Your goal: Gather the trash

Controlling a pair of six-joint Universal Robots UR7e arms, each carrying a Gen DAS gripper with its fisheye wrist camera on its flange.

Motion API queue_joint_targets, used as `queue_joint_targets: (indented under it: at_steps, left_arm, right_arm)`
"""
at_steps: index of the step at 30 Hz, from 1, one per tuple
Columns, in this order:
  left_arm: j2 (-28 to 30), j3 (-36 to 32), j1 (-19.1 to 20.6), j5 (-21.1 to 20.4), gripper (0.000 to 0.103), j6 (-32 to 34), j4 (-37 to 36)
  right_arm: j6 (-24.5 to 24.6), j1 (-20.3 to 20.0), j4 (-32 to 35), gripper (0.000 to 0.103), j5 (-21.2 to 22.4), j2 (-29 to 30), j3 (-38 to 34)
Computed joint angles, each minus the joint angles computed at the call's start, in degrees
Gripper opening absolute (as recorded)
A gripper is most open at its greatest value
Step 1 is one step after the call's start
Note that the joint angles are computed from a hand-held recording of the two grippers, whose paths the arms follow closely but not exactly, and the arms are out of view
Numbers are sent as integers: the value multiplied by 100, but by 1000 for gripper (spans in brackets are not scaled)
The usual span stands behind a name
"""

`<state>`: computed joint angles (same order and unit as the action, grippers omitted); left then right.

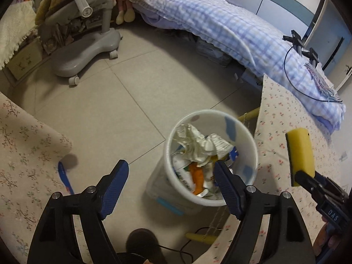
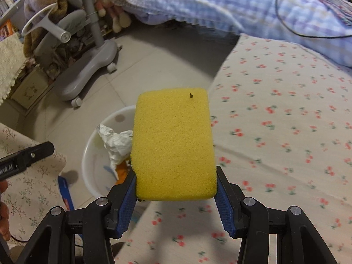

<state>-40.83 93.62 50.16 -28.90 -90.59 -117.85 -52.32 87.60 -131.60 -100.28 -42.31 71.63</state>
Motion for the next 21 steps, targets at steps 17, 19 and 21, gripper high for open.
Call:
queue_joint_targets:
  at_steps: [17, 19, 21]
  left_arm:
    - [-332, 317, -172, 17, 99, -1001, 1441]
    - [-325, 338, -188, 3, 99, -887, 1321]
    - [-309, 352, -211, 3, 99, -779, 1184]
  right_arm:
    - [41, 42, 16, 82, 526, 369, 123]
    - [90, 32, 55, 82, 556, 352, 98]
    - [130, 24, 24, 82, 490, 312, 90]
